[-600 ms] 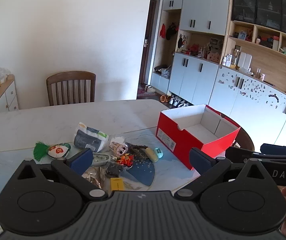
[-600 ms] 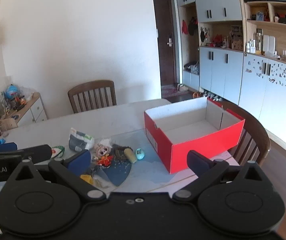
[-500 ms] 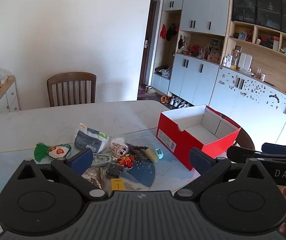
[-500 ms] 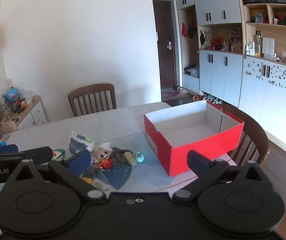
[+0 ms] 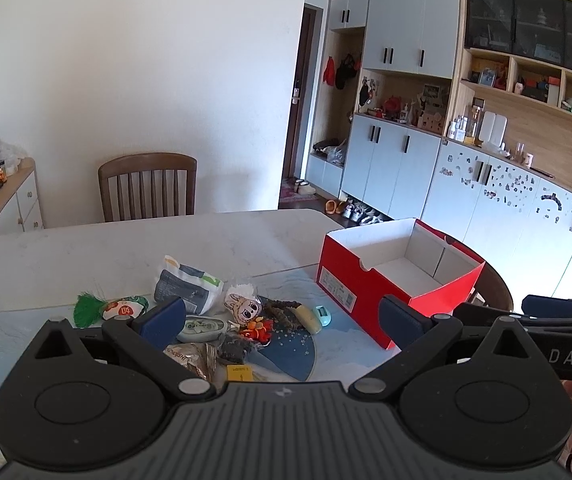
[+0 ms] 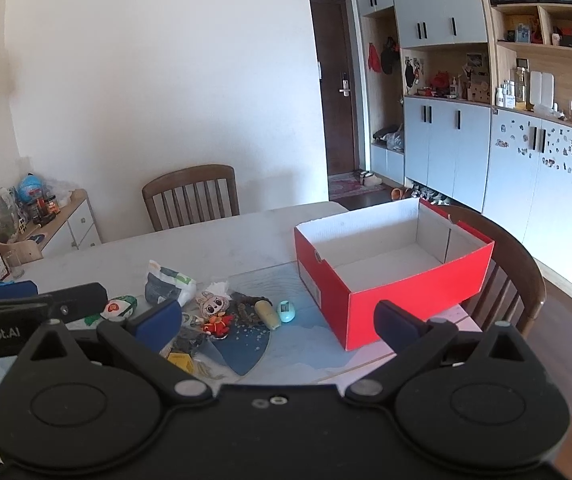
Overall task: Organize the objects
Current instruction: 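Move both tools toward the cluttered items on the table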
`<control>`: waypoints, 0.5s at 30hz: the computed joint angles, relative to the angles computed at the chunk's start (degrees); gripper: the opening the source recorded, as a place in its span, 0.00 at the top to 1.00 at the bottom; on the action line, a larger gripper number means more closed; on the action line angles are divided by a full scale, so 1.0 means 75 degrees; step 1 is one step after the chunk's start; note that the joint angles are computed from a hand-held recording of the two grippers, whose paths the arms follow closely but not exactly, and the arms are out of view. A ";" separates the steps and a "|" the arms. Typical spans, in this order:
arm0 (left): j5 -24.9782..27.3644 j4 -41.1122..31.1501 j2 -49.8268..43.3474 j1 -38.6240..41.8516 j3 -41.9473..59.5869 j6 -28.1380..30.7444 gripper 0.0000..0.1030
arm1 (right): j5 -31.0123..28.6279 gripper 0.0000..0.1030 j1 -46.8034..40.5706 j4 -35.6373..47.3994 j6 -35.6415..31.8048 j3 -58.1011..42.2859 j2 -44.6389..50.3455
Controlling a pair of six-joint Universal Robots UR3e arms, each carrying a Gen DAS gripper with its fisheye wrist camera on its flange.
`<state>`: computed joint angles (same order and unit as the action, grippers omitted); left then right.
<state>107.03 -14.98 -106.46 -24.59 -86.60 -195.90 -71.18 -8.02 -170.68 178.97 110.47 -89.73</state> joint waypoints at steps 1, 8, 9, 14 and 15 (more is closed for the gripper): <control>-0.0029 0.0017 0.0013 0.0027 -0.0022 0.0006 0.00 | 0.0002 0.01 0.0014 0.0010 0.0008 -0.0014 0.0007; 0.0021 0.0005 -0.0019 0.0031 0.0012 0.0035 0.00 | -0.0098 0.01 0.0136 -0.0140 0.0007 -0.0118 0.0169; 0.0030 -0.0005 -0.0028 0.0020 0.0015 0.0027 0.00 | -0.0106 0.01 0.0147 -0.0123 0.0010 -0.0189 0.0213; -0.0112 -0.0161 -0.0059 0.0141 0.0100 0.0068 0.00 | -0.0102 0.01 0.0189 -0.0133 -0.0002 -0.0317 0.0334; -0.0132 -0.0182 -0.0070 0.0156 0.0117 0.0070 0.00 | -0.0135 0.01 0.0217 -0.0159 0.0022 -0.0362 0.0385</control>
